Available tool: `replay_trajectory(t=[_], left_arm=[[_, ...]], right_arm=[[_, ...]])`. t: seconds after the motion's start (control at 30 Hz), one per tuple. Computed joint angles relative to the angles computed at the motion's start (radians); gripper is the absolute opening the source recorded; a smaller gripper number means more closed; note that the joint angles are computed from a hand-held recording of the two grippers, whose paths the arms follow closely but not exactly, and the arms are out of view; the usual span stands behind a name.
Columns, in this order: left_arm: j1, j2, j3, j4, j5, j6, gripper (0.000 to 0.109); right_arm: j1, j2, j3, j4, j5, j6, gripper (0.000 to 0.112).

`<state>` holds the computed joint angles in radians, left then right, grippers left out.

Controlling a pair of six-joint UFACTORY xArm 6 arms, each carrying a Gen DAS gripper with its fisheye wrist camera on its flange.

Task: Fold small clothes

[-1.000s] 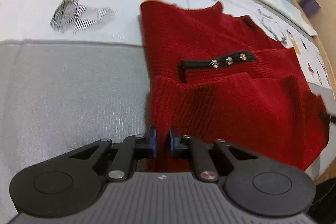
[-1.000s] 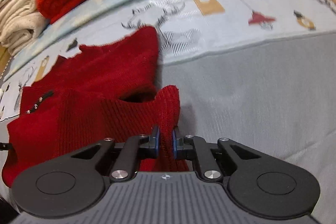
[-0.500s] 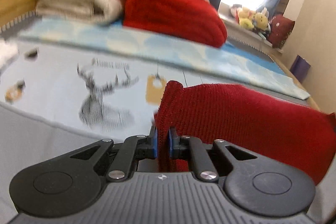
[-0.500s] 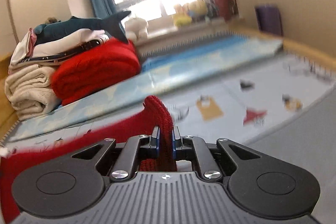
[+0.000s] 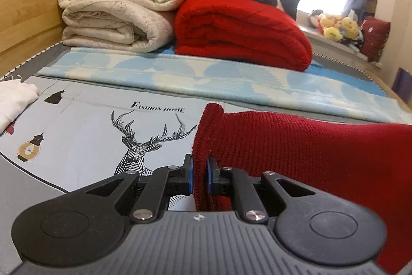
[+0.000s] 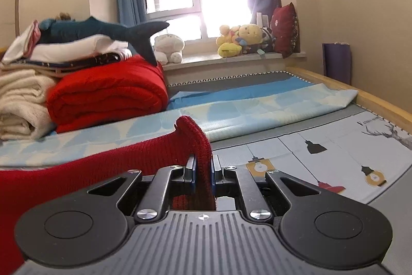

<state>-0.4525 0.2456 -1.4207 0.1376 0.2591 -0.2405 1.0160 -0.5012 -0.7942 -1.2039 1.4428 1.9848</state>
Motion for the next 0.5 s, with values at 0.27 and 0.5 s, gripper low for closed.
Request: replay_trajectory(t=[0.27, 0.5], left_arm=[[0.005, 0.139, -0.218, -0.197, 0.383, 0.130, 0.053], [0.058, 0.136, -0.271, -0.462, 0.700, 0.214, 0.073]], right_arm=[[-0.282, 0.043, 0.044, 0.401, -0.388, -0.230, 0.030], [-0.256, -0.092, 0.126, 0.557, -0.419, -0.210, 0.055]])
